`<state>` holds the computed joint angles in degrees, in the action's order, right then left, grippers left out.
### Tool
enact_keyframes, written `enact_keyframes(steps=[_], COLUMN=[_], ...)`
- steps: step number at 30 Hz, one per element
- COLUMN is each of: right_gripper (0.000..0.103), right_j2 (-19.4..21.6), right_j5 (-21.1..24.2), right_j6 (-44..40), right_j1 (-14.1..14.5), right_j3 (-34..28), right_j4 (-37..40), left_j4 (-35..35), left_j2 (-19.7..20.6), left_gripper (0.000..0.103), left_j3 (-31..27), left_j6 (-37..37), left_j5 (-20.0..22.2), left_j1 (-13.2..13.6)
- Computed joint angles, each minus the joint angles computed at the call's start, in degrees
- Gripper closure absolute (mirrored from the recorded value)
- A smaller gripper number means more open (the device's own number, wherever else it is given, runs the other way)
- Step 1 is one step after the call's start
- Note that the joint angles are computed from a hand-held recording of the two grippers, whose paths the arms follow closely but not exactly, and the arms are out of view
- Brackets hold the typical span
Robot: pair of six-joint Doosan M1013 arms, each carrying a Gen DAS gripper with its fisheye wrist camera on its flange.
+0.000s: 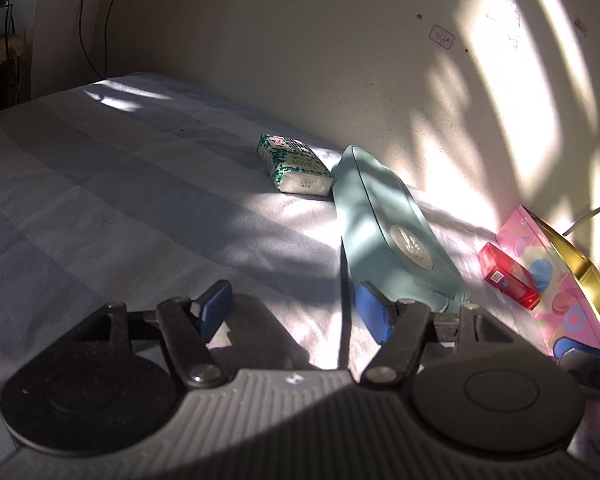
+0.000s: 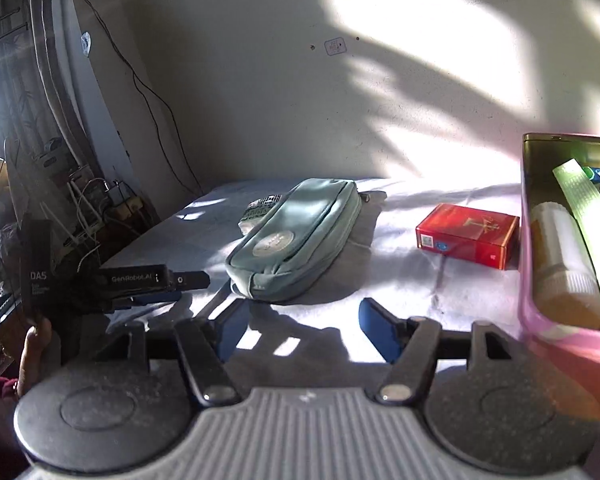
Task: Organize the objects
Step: 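Reach the right gripper to the mint-green pouch and grasp its end, then lift the mint-green pouch with the right gripper toward the pink tin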
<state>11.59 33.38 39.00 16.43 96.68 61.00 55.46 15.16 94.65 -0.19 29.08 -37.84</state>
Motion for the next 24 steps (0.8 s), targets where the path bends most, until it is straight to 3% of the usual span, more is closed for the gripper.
enact_keyframes(steps=[3, 6, 8, 12, 14, 19, 21, 24], right_gripper=[0.040, 0.041, 0.048, 0.063, 0.075, 0.078, 0.078, 0.078], right_j2=[3.6, 7.7, 10.3, 11.8, 11.3, 8.1, 6.3, 3.1], right_j5=[5.0, 9.5, 12.0, 10.5, 10.1, 11.8, 13.8, 20.5], right_j6=[10.0, 19.6, 25.6, 29.1, 28.1, 23.4, 20.6, 12.2], right_j1=[0.3, 0.7, 0.6, 1.1, 1.2, 0.5, -0.6, -4.1], right_j3=[-4.4, -8.7, -10.8, -11.6, -11.3, -8.8, -6.8, -3.3], right_j4=[-1.8, -2.2, -0.7, 2.0, 0.6, -2.9, -3.2, -2.6], left_j4=[1.1, 4.4, 2.9, 1.4, 1.3, 1.2, 1.1, 0.1], left_j2=[-0.2, -0.8, -1.1, -1.3, -1.3, -1.3, -1.3, -1.4], left_gripper=[0.031, 0.031, 0.031, 0.030, 0.030, 0.030, 0.030, 0.029], left_j3=[0.4, 1.6, 1.9, 2.4, 2.3, 2.4, 2.4, 2.5], left_j6=[0.4, -4.0, -4.4, -4.9, -4.6, -4.6, -4.4, -3.4], left_j5=[-2.0, -4.1, -5.6, -8.3, -8.3, -8.5, -8.6, -9.2], left_j1=[0.2, 0.6, 1.2, 2.1, 2.0, 2.1, 2.2, 2.3])
